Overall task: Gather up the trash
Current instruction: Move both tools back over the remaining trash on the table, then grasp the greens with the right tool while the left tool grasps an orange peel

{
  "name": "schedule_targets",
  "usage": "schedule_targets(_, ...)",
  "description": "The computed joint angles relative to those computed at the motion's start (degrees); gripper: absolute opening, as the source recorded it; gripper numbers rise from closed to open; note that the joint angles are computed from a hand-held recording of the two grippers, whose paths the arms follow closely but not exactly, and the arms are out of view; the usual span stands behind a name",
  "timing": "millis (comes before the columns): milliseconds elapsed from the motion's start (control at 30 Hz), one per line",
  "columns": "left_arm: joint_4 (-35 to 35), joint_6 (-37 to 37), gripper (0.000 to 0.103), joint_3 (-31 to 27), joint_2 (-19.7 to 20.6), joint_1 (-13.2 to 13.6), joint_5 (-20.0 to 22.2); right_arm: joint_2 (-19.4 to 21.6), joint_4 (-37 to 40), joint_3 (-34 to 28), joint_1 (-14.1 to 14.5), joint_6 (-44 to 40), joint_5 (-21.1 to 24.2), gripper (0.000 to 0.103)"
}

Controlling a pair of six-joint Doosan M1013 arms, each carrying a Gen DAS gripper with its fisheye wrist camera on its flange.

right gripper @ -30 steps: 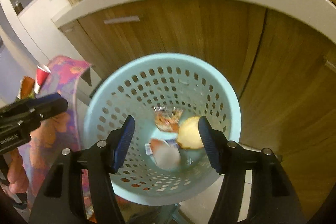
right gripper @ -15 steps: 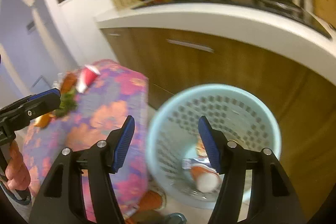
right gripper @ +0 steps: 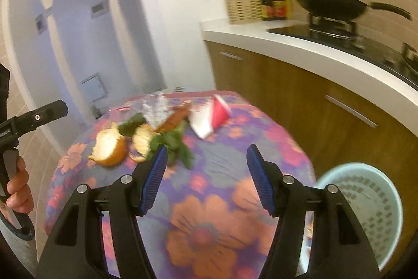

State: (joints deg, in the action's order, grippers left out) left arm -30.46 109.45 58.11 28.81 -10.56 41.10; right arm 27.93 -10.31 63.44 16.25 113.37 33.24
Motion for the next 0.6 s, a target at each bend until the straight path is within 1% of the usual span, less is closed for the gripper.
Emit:
schedule_targets(67,1.0,-2.5,0.066,0.1,0.4,1.1,-0.3,1.8,0.9,-2.2,0.6,-1.3,-0.1,0.059)
schedule_targets(133,3.9,-6.9,0.066,0.0,1.5,1.9,-0.6,3.9,0.6,-4.8,1.0,-1.3,0.4,0.059)
schedule_targets(233,9.4,-13.6,0.066,-2.2,4.2,2.4,0.9,6.5,-0.4,-7.9,1.5,-0.5,0.9,0.059)
schedule_targets(267,9.8,-14.7,0.066,-3.0,5.1,2.6,1.8,7.7,-0.7,-9.3,1.6,-0.4,1.6,0.059)
schedule_targets(333,9.7,-15.5,0.066,-4.0,6.3,2.8,2.6,9.5,1.3,-11.7,1.5,-1.7,3.0,0.059)
schedule_targets(400,9.9,-15.9,0.066,-4.6,7.3,2.8,2.9,10.5,1.6,-13.0,1.4,-2.1,3.8,0.059)
schedule_targets(533,6.8,-13.3,0.065,-4.5,8.0,3.0,3.4,11.3,1.4,-13.6,1.5,-2.5,4.6,0.059)
schedule_targets(600,6.0,-12.5,0.064,-5.1,8.5,3.1,4.5,11.2,1.3,-13.4,1.5,-2.3,4.2,0.059)
